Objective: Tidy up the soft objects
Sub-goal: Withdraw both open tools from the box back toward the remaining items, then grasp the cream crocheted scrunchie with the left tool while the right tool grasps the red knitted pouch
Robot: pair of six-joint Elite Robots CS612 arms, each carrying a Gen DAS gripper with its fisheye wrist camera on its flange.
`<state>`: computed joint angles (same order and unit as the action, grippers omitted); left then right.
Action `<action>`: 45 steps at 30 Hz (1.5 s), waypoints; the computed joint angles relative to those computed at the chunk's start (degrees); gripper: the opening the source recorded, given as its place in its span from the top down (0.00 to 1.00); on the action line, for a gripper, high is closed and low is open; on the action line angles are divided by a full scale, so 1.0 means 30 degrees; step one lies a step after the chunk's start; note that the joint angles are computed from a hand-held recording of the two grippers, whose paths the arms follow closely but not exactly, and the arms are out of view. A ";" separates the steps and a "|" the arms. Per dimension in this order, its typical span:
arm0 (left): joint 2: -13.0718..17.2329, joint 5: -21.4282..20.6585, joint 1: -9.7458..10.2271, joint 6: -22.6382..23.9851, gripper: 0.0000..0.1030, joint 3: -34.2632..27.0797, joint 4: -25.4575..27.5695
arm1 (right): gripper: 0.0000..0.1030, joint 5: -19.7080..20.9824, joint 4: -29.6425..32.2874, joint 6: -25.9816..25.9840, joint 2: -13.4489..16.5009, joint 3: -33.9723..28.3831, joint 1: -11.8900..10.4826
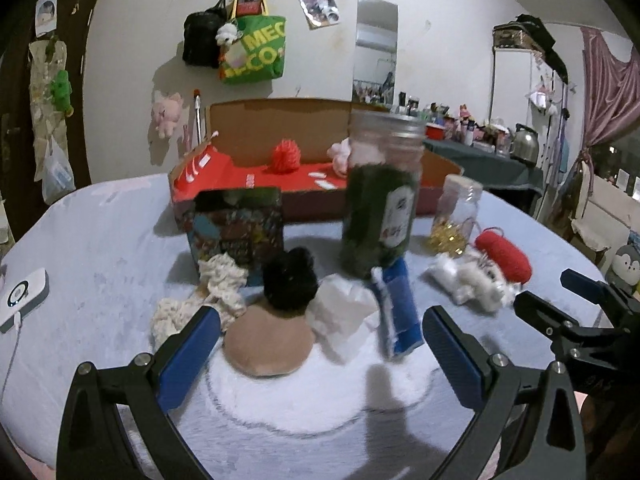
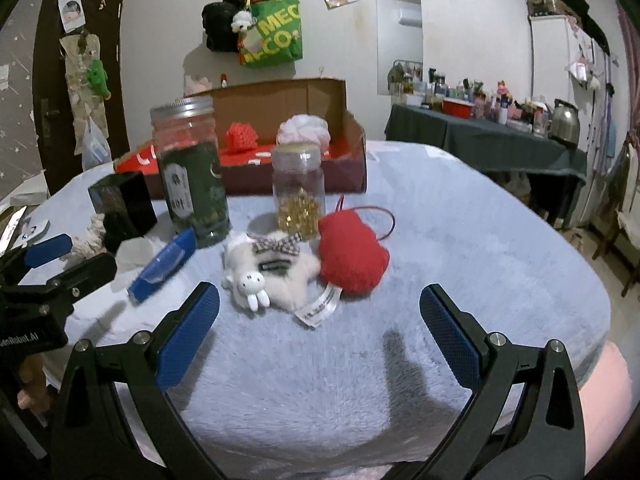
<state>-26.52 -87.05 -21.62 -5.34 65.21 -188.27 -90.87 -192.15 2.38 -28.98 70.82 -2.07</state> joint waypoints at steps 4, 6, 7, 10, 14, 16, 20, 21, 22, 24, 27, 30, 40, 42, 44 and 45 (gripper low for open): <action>0.0042 0.0182 0.0075 -0.0184 0.00 -0.0166 0.0698 | 0.01 0.0077 0.0493 0.0009 0.0143 -0.0224 -0.0015; 0.0052 0.0032 0.0160 -0.0299 0.00 -0.0241 0.0958 | 0.01 0.0032 0.0636 -0.0052 0.0196 -0.0301 0.0000; 0.0045 -0.0058 0.0195 -0.0342 0.00 -0.0299 0.1100 | 0.01 0.0045 0.0686 -0.0080 0.0215 -0.0324 0.0005; -0.0002 -0.0165 0.0292 -0.0403 0.00 -0.0321 0.1268 | 0.01 0.0084 0.0872 -0.0127 0.0268 -0.0412 0.0013; -0.0109 -0.0536 0.0450 -0.0394 0.00 -0.0366 0.1607 | 0.01 0.0155 0.1066 -0.0124 0.0293 -0.0546 -0.0012; -0.0138 -0.0814 0.0547 -0.0427 0.00 -0.0458 0.1814 | 0.01 0.0200 0.1139 -0.0097 0.0295 -0.0627 -0.0044; -0.0303 -0.1799 0.0890 -0.0569 0.00 -0.0670 0.2645 | 0.01 0.0519 0.1522 0.0051 0.0221 -0.0806 -0.0170; -0.0364 -0.1994 0.0959 -0.0598 0.00 -0.0672 0.2844 | 0.01 0.0543 0.1631 0.0042 0.0204 -0.0872 -0.0181; -0.0426 -0.2152 0.1025 -0.0619 0.00 -0.0676 0.3025 | 0.01 0.0634 0.1740 -0.0001 0.0175 -0.0935 -0.0216; -0.0579 -0.2150 0.1124 -0.0548 0.00 -0.0612 0.3248 | 0.01 0.0895 0.1907 -0.0096 0.0110 -0.1052 -0.0312; -0.0709 -0.1707 0.1195 -0.0231 0.00 -0.0671 0.3744 | 0.01 0.1332 0.2300 -0.0220 0.0024 -0.1242 -0.0445; -0.0631 -0.1452 0.1272 0.0036 0.02 -0.1052 0.4294 | 0.01 0.1744 0.2846 -0.0475 0.0024 -0.1575 -0.0589; 0.0146 -0.2081 0.1686 0.1099 0.24 -0.2799 0.7517 | 0.03 0.3347 0.5672 -0.0837 0.0501 -0.3267 -0.1101; 0.0351 -0.2804 0.1835 0.0967 0.33 -0.3192 0.8266 | 0.25 0.4140 0.6713 -0.0578 0.0649 -0.3684 -0.1272; 0.0474 -0.3854 0.2005 0.0704 0.46 -0.3401 0.8475 | 0.59 0.5285 0.8161 -0.0237 0.0807 -0.4121 -0.1483; 0.0476 -0.4150 0.2037 0.0688 0.57 -0.3396 0.8382 | 0.65 0.6046 0.8842 -0.0038 0.0896 -0.4327 -0.1605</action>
